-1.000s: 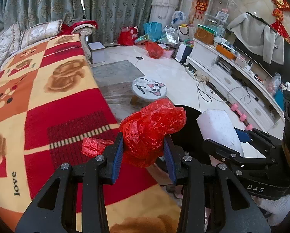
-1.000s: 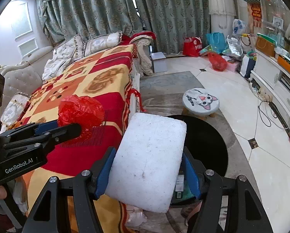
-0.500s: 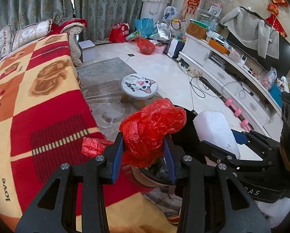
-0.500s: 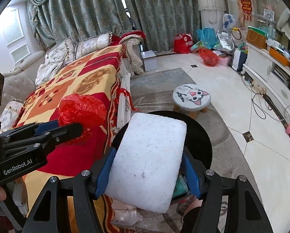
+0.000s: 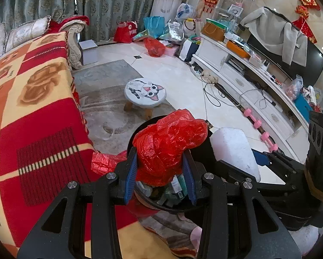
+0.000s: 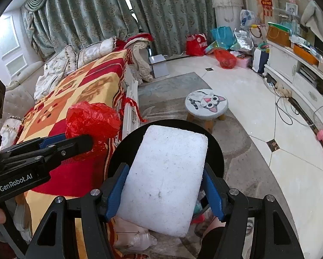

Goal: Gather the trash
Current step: 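Carry the red bag and foam block over the black bin and open both tools, then pull both open tools back up from the bin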

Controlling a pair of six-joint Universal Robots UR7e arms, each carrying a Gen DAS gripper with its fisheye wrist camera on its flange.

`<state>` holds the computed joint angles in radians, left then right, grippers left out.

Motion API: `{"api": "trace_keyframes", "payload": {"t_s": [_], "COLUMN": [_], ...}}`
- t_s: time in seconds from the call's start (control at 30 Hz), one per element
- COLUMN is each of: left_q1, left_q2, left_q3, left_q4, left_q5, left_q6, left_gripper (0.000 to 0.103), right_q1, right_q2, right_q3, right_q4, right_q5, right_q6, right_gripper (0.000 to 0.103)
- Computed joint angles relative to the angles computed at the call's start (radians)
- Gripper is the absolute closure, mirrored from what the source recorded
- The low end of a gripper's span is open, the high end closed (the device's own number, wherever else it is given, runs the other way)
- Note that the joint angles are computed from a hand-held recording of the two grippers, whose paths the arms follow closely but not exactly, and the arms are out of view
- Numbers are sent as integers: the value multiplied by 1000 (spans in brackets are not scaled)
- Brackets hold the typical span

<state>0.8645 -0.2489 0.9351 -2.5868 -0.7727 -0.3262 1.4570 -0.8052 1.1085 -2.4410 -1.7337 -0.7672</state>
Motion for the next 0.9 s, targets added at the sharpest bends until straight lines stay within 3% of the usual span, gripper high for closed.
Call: {"api": "trace_keyframes", "payload": {"t_s": [0.33, 0.47, 0.57, 0.6, 0.77, 0.9], "left_q1": [31, 37, 42, 41, 31, 5], "left_q2": [22, 31, 31, 31, 17, -5], "left_q3": [-51, -71, -71, -71, -46, 9], "left_q4": [23, 23, 6, 2, -3, -42], "left_q5": [-95, -113, -137, -138, -98, -9], "left_q6": [-40, -49, -54, -53, -62, -52], "left_gripper": [63, 51, 42, 42, 41, 41], "right_q1": [-8, -11, -10, -11, -11, -9], "right_q2": [37, 49, 59, 60, 49, 24], "right_q3": [-53, -67, -82, -85, -66, -23], "right_q4": [38, 44, 53, 55, 44, -2], "right_q5": [-16, -22, -30, -32, -30, -7], "right_q6": [19, 21, 25, 23, 23, 15], "right_gripper": [38, 37, 30, 24, 21, 21]}}
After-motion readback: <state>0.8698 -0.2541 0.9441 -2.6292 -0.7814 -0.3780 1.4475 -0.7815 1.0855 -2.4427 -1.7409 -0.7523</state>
